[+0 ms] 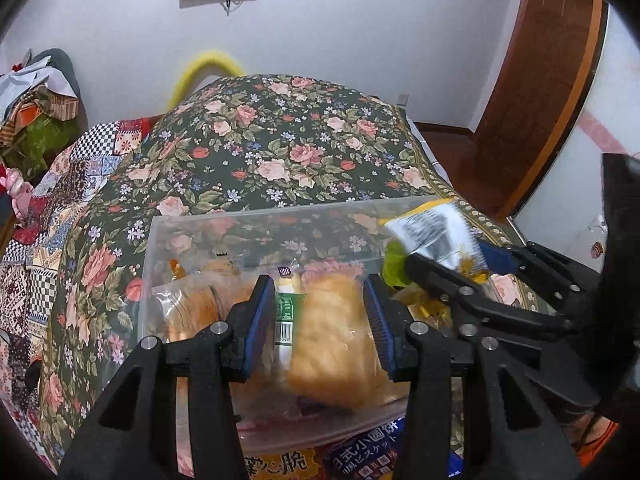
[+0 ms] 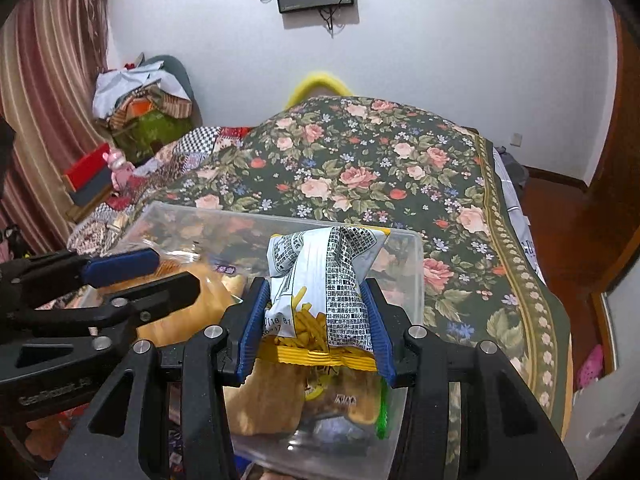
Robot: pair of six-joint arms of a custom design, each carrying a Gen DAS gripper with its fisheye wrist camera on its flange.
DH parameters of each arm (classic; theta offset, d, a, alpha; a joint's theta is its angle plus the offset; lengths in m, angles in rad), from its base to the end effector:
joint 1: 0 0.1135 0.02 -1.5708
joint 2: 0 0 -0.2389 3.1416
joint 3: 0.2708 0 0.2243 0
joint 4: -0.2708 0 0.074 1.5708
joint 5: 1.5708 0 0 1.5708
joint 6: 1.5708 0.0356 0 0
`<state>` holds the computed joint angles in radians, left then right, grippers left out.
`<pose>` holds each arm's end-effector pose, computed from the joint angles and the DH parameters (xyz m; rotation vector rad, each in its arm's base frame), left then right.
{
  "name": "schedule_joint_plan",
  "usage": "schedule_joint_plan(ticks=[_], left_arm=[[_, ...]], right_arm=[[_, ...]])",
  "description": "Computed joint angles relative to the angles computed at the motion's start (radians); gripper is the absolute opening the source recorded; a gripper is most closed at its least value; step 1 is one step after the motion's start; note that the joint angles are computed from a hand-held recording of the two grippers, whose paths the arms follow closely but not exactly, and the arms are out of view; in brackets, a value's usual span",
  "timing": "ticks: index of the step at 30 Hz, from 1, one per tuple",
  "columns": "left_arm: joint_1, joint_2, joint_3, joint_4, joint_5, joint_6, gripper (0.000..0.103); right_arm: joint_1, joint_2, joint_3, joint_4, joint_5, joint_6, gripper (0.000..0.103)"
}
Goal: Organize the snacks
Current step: 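Lower the cracker bar into the box with the left tool while the right tool places the chip bag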
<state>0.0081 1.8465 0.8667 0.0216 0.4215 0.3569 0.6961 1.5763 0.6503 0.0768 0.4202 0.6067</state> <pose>0.3166 -0.0120 0.1102 0.5867 2.3774 -0.3738 0.2161 0.1617 0.1358 0.0829 2.3286 0.1375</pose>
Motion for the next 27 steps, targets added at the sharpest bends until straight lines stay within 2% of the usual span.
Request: schedule_joint_plan(ticks=[6, 9, 14, 16, 17, 22, 27], left_arm=[[0.005, -0.024, -0.013, -0.008, 0.005, 0.015, 0.047], [0.028, -0.043, -0.017, -0.044, 0.03, 0.024, 0.047], [0.078, -0.116, -0.055, -0.091, 0.077, 0.056, 0.048], [0.105, -0.149, -0.07, -0.119, 0.103, 0.079, 0.048], [0.124, -0.173, -0.081, -0.133, 0.114, 0.093, 0.048], [0.224, -0.248, -0.117, -0.193, 0.172, 0.16, 0.056], [0.321, -0.278, -0.157, -0.233, 0.196, 0.26, 0.061]], right_arm=[[-0.011, 0.033, 0.035, -0.034, -0.006, -0.006, 0.047], [0.002, 0.011, 0.028, -0.05, 0.007, 0.003, 0.054], [0.061, -0.061, 0.017, -0.114, 0.055, 0.033, 0.056], [0.091, -0.106, 0.003, -0.143, 0.066, 0.063, 0.066], [0.103, -0.123, -0.009, -0.142, 0.07, 0.076, 0.068], [0.206, -0.184, -0.037, -0.178, 0.115, 0.154, 0.069], [0.316, -0.135, -0.016, -0.212, 0.155, 0.226, 0.069]])
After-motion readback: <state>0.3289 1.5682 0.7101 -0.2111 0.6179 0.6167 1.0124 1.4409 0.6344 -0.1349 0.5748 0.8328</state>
